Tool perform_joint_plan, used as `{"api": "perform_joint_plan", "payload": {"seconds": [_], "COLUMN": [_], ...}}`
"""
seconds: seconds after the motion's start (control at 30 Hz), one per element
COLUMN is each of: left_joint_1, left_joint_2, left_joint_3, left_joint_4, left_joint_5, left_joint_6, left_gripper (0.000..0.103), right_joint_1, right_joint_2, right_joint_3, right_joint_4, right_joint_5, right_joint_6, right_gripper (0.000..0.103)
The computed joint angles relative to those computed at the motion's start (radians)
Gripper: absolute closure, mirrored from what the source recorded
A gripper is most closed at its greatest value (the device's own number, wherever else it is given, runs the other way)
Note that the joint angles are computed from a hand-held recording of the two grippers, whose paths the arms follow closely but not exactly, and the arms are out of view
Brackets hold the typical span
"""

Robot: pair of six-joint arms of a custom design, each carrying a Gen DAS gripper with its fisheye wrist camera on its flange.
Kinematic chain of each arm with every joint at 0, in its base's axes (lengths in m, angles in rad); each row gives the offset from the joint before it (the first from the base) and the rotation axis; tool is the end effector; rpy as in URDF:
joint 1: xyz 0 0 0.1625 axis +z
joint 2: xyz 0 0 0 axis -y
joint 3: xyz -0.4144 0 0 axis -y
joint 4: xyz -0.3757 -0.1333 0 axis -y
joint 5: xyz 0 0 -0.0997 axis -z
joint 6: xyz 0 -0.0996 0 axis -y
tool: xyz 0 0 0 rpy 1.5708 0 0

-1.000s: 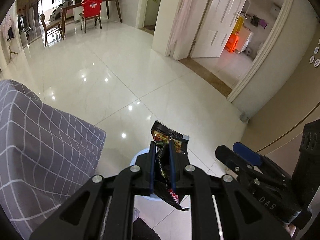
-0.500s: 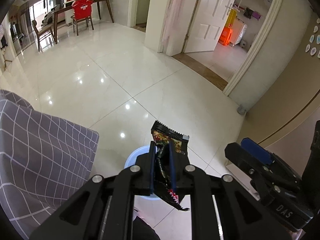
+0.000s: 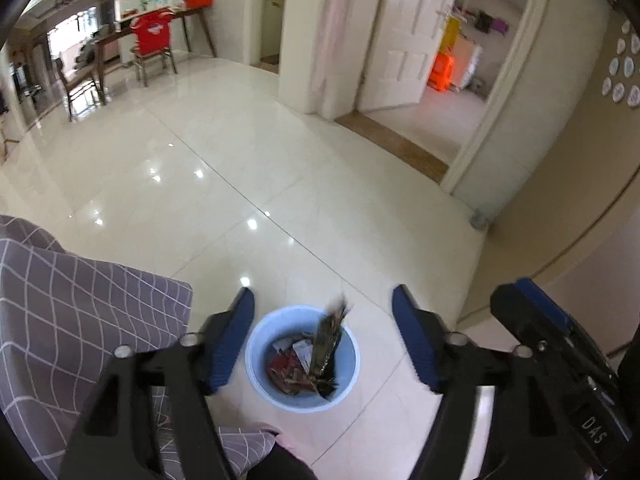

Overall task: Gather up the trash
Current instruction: 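Release the tissue box with the right tool while the left tool drops the dark wrapper, then move both open tools back over the table toward the remaining trash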

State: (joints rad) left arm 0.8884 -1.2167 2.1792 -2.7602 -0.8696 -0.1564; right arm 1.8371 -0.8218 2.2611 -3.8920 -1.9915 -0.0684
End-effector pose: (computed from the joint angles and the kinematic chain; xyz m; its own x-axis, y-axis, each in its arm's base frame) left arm -0.1448 -0.4914 0.1912 -0.7719 0.2469 -0.5859 0.5004 0.8045 -0.3201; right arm 0.2117 -0.4242 0.1127 -0.9499 0.0219 0.3118 -0.2328 0.6162 -0.7524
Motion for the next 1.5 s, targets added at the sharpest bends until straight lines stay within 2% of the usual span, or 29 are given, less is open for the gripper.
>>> {"api": "perform_joint_plan", "payload": {"seconds": [0.27, 0.53, 0.73, 0.83, 1.03, 1.2, 1.3, 1.4, 1.5], "left_joint_1": [-0.013, -0.054, -0.108, -0.136, -0.148, -0.121, -0.079, 0.000, 0.104], "left_joint_2": [-0.071, -0.185, -0.357, -0.485, -0.754, -0.952, -1.024, -1.063, -1.082], "left_joint_3": [0.028, 0.073, 0.119, 0.141, 0.122, 0.052, 0.007, -0.036, -0.044], "left_joint_4": [0.057, 0.114, 0.219, 0.322, 0.639, 0.957, 1.083, 1.123, 0.976], "left_joint_5": [0.005, 0.037, 0.099, 0.158, 0.299, 0.428, 0.474, 0.510, 0.507], "left_joint_6": [-0.045, -0.082, -0.128, -0.165, -0.329, -0.512, -0.586, -0.595, -0.460], "left_gripper": [0.033, 0.033, 0.033, 0.033, 0.033, 0.031, 0.031, 0.031, 0.031], "right_joint_1": [0.024, 0.082, 0.155, 0.209, 0.322, 0.409, 0.439, 0.466, 0.480], "right_joint_2": [0.006, -0.003, 0.004, 0.029, 0.129, 0.266, 0.344, 0.442, 0.517], "right_joint_3": [-0.009, -0.022, -0.063, -0.111, -0.272, -0.479, -0.599, -0.752, -0.873], "right_joint_4": [0.039, 0.085, 0.161, 0.222, 0.388, 0.571, 0.677, 0.818, 0.922], "right_joint_5": [-0.010, -0.024, 0.000, 0.024, 0.078, 0.132, 0.168, 0.210, 0.227], "right_joint_6": [0.012, 0.017, 0.019, 0.013, -0.010, -0.041, -0.050, -0.051, -0.056], "right_gripper": [0.038, 0.038, 0.038, 0.038, 0.038, 0.038, 0.038, 0.038, 0.038]}}
